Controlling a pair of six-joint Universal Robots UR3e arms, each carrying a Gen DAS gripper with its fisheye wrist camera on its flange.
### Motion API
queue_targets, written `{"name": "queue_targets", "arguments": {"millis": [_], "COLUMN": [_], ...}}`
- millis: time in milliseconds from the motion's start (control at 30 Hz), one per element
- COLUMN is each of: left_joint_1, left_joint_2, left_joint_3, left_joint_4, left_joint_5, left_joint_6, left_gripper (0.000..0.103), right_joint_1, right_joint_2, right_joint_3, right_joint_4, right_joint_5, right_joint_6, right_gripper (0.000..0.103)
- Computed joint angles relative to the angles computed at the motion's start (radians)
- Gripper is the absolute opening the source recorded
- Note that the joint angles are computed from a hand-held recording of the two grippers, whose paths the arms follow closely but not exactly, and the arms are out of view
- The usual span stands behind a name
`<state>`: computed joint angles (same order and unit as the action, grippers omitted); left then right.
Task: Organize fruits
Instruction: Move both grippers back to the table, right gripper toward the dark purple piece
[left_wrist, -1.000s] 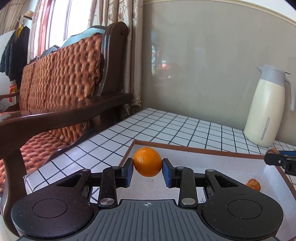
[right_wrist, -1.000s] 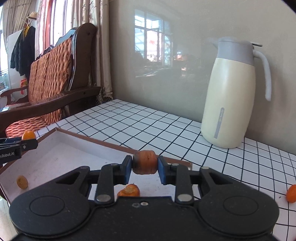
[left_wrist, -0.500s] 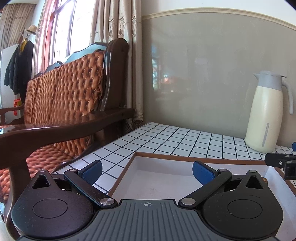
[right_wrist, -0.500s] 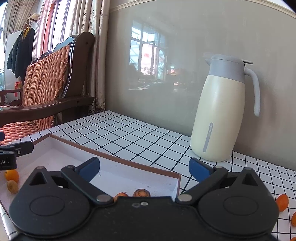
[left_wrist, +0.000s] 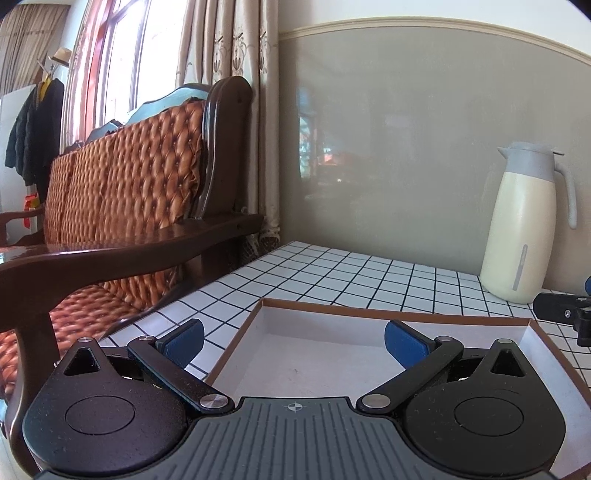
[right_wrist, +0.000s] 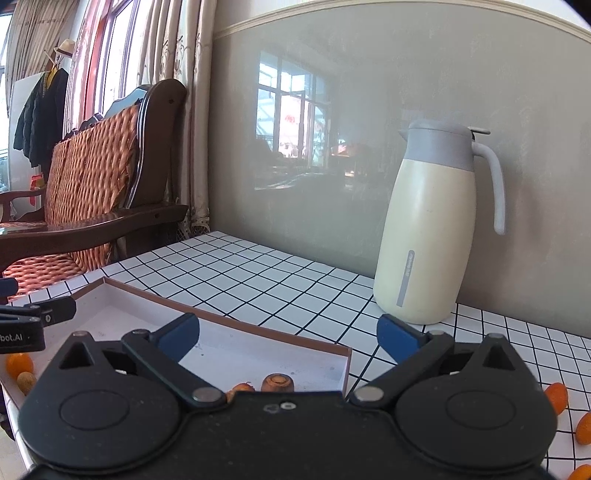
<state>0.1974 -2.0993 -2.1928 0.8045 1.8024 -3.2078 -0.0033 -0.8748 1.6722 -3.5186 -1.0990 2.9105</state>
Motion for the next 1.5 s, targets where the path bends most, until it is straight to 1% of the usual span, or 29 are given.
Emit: {"name": "queue_targets", "arguments": {"millis": [67, 300, 567, 633, 867, 1033, 1133, 1267, 1400, 1500], "left_joint_1": [-0.008, -0.078, -0.156, -0.168, -0.212, -0.241, -0.276, -0.326, -0.376, -0.418], "left_joint_2": [-0.002, -0.009, 0.013, 0.03, 0.05, 0.077, 0.075, 0.066, 0.054, 0.043], "left_joint_3": [-0.014, -0.024, -0.065, -0.094, -0.185, -0.227, -0.252, -0.261, -0.238, -0.202], "left_joint_4": [0.028, 0.078, 0.115, 0.123, 0.205, 0.215, 0.262, 0.285, 0.279, 0.245], "left_joint_5": [0.007, 0.102, 0.147, 0.142, 0.175, 0.194, 0.207, 0.225, 0.235, 0.247], "left_joint_6": [0.002, 0.025, 0.033, 0.034, 0.041, 0.019, 0.019, 0.029, 0.032, 0.03], "left_gripper": [0.103, 0.103, 0.103, 0.103, 0.103, 0.103, 0.103, 0.103, 0.103, 0.103], "right_joint_1": [-0.008, -0.026, -0.085, -0.101, -0.179, -0.247, -0.299, -0.363, -0.437, -0.504], "right_joint_2": [-0.015, -0.065, -0.137, -0.156, -0.238, -0.305, -0.352, -0.411, -0.453, -0.478], "right_joint_3": [0.031, 0.131, 0.267, 0.303, 0.444, 0.562, 0.649, 0.754, 0.84, 0.887], "right_joint_4": [-0.018, -0.087, -0.183, -0.202, -0.252, -0.288, -0.301, -0.306, -0.329, -0.31], "right_joint_5": [0.014, 0.026, 0.089, 0.099, 0.159, 0.211, 0.251, 0.292, 0.328, 0.354], "right_joint_6": [-0.006, -0.02, -0.013, -0.012, -0.014, -0.037, -0.073, -0.143, -0.211, -0.272], "right_gripper": [0.097, 0.097, 0.097, 0.097, 0.097, 0.097, 0.097, 0.097, 0.097, 0.097]}}
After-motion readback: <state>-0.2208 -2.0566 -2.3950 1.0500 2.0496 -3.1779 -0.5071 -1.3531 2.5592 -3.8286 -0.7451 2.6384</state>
